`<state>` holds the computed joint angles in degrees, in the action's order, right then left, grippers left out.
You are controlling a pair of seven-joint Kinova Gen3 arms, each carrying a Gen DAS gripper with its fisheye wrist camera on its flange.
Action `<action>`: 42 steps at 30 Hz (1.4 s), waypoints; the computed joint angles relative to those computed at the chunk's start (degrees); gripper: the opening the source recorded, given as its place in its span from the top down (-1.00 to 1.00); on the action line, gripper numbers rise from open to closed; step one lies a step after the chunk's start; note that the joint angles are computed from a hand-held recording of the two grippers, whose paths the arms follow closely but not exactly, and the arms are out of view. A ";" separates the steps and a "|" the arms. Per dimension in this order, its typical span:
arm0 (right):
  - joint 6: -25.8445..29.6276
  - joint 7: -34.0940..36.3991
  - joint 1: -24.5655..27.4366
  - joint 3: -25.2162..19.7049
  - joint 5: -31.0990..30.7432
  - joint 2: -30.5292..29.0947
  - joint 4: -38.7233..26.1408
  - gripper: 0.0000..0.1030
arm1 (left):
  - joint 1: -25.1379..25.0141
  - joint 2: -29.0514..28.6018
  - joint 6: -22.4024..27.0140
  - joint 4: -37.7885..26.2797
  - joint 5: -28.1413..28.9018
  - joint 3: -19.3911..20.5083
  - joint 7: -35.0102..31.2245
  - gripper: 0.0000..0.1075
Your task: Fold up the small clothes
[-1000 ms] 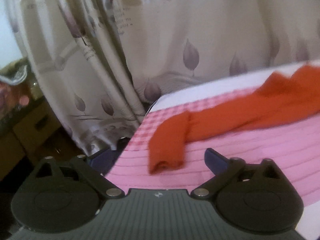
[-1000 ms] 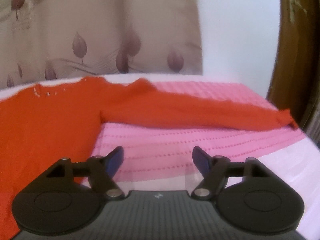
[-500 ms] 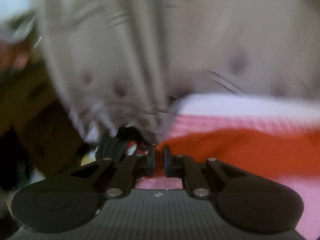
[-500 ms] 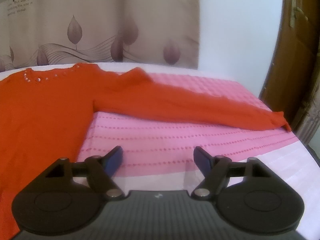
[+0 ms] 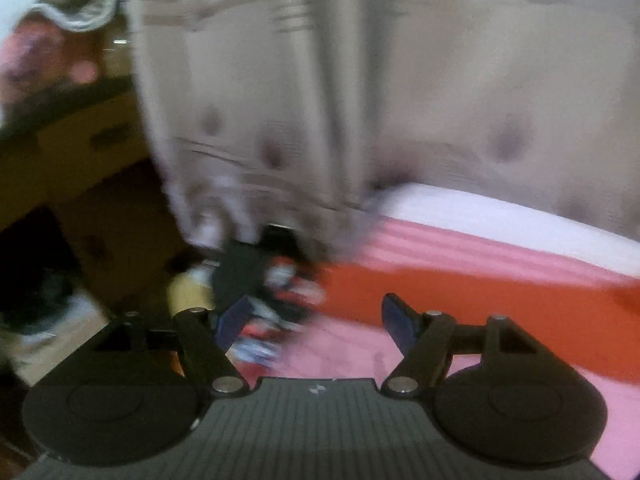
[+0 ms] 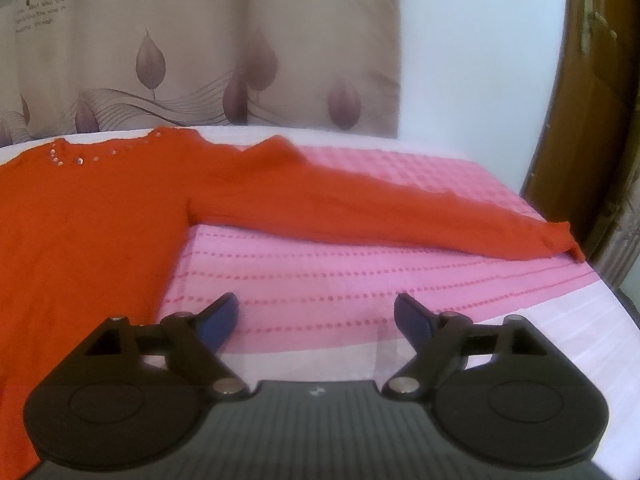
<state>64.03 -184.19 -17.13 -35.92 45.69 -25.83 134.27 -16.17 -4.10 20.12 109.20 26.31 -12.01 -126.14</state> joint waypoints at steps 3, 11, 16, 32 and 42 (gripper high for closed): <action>-0.58 -1.15 -0.05 -0.24 0.33 -1.13 0.63 -0.66 | 7.54 -7.96 6.99 5.66 6.04 -5.52 -6.99 -0.36; -2.59 -11.08 -6.58 -4.62 -7.61 -15.83 2.97 -0.66 | 21.30 -27.65 25.63 17.62 8.86 -10.66 -16.36 -0.46; 8.51 -11.31 -14.19 -17.07 -13.63 -16.76 -2.40 -0.66 | 20.42 -35.17 29.42 21.27 8.16 -4.80 -15.61 -0.60; 39.06 -37.44 -49.26 15.98 3.12 -44.41 4.71 -0.41 | 16.27 -30.43 -1.68 26.65 9.46 14.64 5.50 -0.87; 33.56 -21.98 -47.53 40.90 24.73 -57.19 3.05 -0.38 | 20.63 -23.15 -2.22 24.64 7.39 8.46 14.85 -0.88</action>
<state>97.59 -206.16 -64.66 4.99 70.42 -83.02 137.32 4.46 -27.25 17.91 133.84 33.71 -3.55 -111.29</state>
